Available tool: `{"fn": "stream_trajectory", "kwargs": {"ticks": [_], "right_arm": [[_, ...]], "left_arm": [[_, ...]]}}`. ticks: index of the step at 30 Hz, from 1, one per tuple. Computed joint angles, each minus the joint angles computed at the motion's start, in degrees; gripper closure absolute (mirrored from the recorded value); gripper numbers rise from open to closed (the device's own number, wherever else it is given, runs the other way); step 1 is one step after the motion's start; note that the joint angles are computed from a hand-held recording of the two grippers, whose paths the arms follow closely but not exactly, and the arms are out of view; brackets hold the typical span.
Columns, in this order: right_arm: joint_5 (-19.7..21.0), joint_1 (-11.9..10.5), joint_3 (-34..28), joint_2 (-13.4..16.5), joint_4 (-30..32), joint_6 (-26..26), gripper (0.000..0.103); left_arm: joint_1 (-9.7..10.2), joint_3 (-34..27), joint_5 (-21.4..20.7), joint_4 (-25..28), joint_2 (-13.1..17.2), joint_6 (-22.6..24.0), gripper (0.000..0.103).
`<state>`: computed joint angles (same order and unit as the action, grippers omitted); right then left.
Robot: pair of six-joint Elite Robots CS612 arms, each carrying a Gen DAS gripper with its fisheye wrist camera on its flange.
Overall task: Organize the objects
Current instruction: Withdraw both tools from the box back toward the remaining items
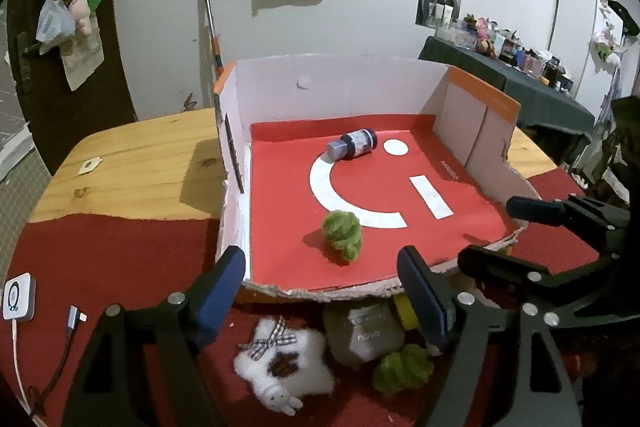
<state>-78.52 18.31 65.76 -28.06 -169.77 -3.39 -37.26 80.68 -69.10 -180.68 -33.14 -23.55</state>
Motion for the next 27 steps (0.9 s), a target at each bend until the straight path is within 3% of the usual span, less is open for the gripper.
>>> {"fn": "stream_trajectory", "kwargs": {"ticks": [27], "right_arm": [[0.66,0.34,7.0,-3.03,-6.95,0.78,0.003]], "left_arm": [[-1.24,4.89,2.27,-3.95,-1.85,-0.09,0.007]]}}
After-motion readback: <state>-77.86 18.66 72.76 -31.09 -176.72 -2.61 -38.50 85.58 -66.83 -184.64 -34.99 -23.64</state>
